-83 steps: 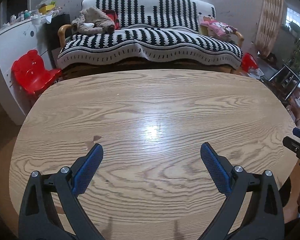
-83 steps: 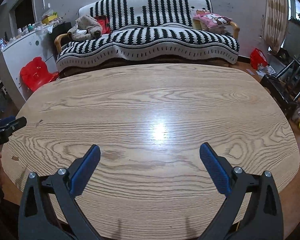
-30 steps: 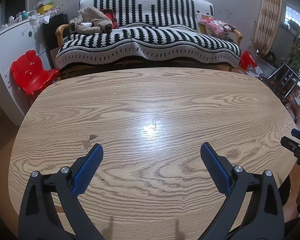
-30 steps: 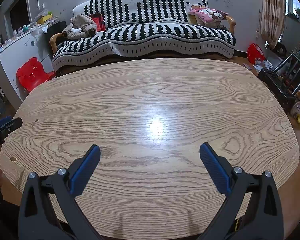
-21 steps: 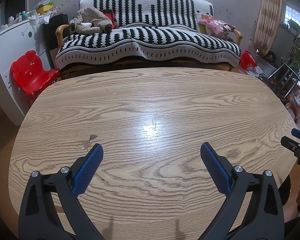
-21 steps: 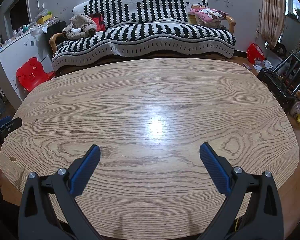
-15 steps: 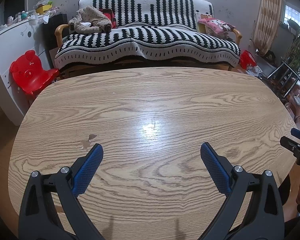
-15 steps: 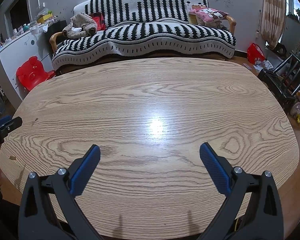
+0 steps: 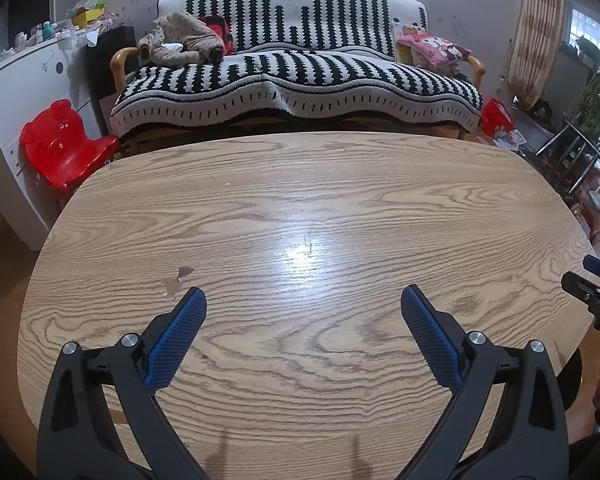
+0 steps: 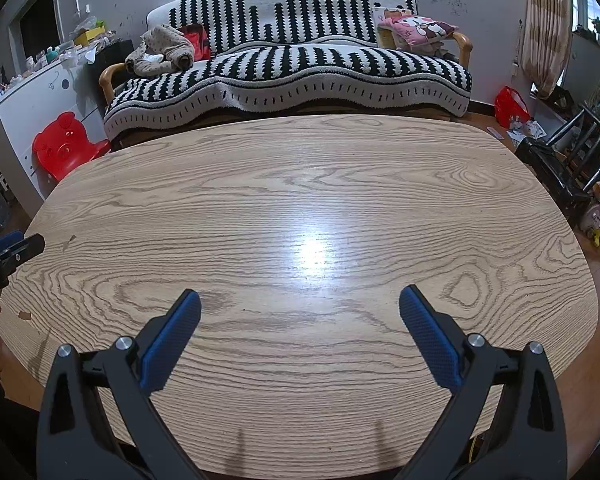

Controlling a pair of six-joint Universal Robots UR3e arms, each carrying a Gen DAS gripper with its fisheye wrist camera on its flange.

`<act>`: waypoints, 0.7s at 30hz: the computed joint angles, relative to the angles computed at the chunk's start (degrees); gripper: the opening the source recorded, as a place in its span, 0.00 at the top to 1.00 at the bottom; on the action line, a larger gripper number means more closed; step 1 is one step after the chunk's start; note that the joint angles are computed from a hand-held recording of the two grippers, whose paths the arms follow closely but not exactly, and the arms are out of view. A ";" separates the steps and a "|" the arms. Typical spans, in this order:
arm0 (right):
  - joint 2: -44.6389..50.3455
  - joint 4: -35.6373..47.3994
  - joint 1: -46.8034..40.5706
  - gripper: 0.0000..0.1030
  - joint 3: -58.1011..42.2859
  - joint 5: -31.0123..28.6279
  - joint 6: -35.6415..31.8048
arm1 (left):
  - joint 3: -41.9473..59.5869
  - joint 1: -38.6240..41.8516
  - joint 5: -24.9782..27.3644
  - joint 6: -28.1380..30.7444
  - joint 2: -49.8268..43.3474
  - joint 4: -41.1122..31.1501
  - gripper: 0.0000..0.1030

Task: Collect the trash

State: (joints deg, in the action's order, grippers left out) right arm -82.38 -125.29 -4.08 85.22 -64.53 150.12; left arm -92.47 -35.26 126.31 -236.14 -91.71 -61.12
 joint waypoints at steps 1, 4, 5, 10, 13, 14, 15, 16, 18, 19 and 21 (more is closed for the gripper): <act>-0.11 -0.03 -0.14 0.07 0.20 0.04 -0.09 | -0.10 0.04 -0.05 -0.07 0.06 -0.11 0.08; -0.28 -0.12 -0.30 0.07 0.58 0.10 -0.37 | -0.56 0.40 -0.50 0.00 0.51 0.02 0.08; -0.20 -0.14 -0.18 0.07 0.43 0.05 -0.23 | -0.71 0.33 -0.53 -0.15 0.57 0.04 0.08; -0.17 -0.13 -0.14 0.07 0.37 0.01 -0.18 | -0.81 0.97 -1.09 0.07 0.97 -0.32 0.08; -0.25 -0.36 -0.09 0.07 0.71 -0.05 -0.20 | -1.02 1.45 -1.76 0.09 1.32 -0.37 0.08; -0.44 -0.38 -0.31 0.07 0.98 0.03 -0.45 | -1.13 1.54 -1.89 0.13 1.42 -0.28 0.08; -0.26 -0.42 -0.07 0.07 0.73 -0.07 -0.14 | -1.06 1.72 -1.98 0.39 1.42 -0.23 0.08; -0.29 -0.39 -0.15 0.07 0.77 -0.02 -0.18 | -1.01 1.72 -1.91 0.56 1.37 -0.19 0.07; -0.26 -0.33 -0.12 0.07 0.67 -0.02 -0.17 | -1.06 1.62 -1.58 1.22 1.30 0.24 0.07; -0.26 -0.30 -0.10 0.07 0.64 -0.07 -0.17 | -0.78 1.47 -1.34 1.35 1.03 0.13 0.07; -0.44 -0.46 -0.33 0.07 1.04 0.05 -0.36 | 0.06 0.99 -0.69 1.41 0.32 -0.52 0.07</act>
